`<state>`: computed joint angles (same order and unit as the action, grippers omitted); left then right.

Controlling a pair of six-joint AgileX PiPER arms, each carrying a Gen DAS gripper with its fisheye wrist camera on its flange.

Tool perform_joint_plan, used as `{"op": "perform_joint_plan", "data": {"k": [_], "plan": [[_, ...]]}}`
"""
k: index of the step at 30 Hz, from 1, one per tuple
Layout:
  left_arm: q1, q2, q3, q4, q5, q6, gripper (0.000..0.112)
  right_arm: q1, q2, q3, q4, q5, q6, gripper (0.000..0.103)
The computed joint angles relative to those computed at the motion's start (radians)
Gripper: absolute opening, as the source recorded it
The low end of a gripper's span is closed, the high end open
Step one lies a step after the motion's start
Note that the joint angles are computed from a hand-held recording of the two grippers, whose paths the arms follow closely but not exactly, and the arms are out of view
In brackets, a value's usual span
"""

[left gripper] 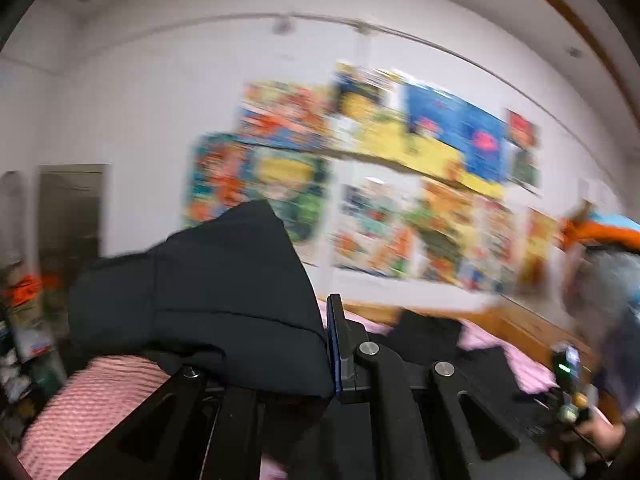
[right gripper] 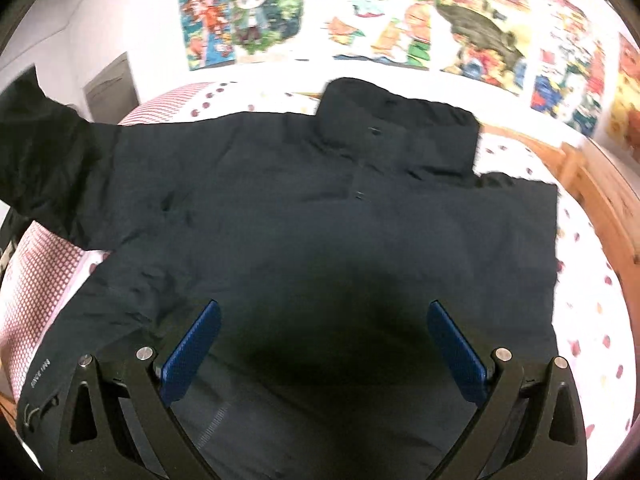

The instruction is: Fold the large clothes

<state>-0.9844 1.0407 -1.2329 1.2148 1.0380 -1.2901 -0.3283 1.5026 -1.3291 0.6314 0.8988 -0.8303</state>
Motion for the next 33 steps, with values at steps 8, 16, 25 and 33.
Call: {"op": "perform_joint_plan", "data": {"k": [8,16,25,33], "plan": [[0.003,0.232,-0.122,-0.3,-0.214,0.31,0.009,-0.109,0.01,0.008,0.006,0.017,-0.036,0.101],[0.037,0.461,-0.217,-0.625,-0.27,0.611,0.01,-0.169,0.067,-0.006,0.001,0.012,-0.042,0.101],[0.032,0.571,-0.252,-0.822,-0.153,0.755,0.01,-0.204,0.128,-0.004,-0.025,-0.004,-0.033,0.101],[0.068,0.534,-0.194,-0.955,-0.208,0.844,0.061,-0.324,0.219,-0.042,0.204,0.19,-0.08,0.101]]}}
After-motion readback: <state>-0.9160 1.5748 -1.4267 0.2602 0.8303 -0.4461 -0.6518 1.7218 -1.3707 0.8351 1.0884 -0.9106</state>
